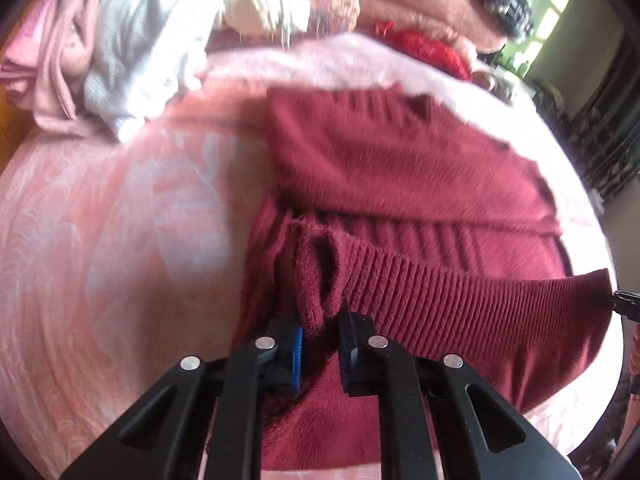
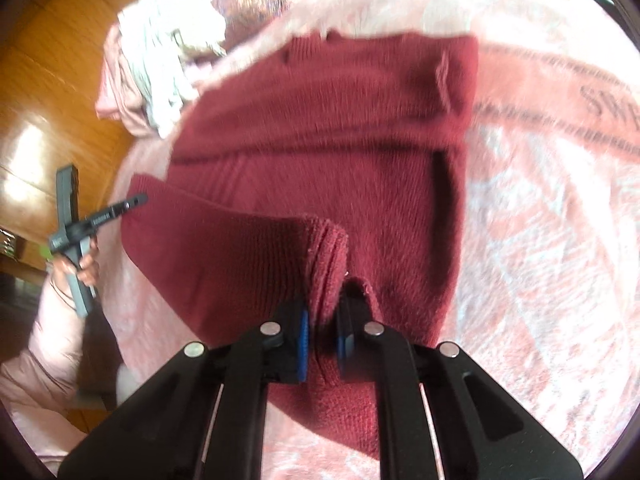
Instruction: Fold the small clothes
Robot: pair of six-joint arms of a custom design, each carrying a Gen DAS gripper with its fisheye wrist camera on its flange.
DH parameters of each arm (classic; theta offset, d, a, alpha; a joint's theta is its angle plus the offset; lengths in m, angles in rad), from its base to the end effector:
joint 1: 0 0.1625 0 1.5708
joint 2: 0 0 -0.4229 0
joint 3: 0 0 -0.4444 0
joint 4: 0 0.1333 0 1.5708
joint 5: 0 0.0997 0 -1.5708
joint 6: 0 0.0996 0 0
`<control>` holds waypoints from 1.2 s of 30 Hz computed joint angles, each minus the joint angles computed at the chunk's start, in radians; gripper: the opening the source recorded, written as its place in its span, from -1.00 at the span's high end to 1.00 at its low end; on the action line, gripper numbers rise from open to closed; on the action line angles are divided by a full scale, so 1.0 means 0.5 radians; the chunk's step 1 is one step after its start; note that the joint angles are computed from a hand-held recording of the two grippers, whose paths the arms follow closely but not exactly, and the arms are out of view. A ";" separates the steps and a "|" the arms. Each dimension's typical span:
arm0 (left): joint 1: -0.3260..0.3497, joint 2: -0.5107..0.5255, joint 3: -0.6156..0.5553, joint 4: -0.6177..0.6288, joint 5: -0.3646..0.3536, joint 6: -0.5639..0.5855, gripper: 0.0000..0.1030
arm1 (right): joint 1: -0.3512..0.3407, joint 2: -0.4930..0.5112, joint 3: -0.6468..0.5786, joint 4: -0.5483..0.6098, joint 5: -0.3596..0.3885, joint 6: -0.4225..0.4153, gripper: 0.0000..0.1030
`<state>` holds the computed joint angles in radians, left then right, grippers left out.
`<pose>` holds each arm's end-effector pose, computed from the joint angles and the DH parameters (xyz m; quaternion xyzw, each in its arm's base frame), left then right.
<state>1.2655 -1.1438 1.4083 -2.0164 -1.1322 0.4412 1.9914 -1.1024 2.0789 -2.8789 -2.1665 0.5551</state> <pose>-0.0485 -0.7380 0.3605 0.3361 0.9123 -0.0733 0.2221 0.2997 -0.4804 0.1262 -0.1117 -0.9375 0.2750 0.1817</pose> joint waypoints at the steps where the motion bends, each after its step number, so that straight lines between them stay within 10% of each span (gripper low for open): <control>1: -0.002 -0.011 -0.004 0.001 -0.017 -0.006 0.74 | 0.012 -0.014 0.013 -0.021 -0.004 -0.002 0.83; 23: 0.046 0.084 -0.004 -0.003 0.102 -0.056 0.74 | -0.084 0.054 -0.010 0.063 0.065 0.185 0.83; 36: -0.113 0.355 -0.372 -0.302 -0.040 -0.034 0.74 | -0.011 0.039 -0.457 0.326 -0.272 -0.028 0.83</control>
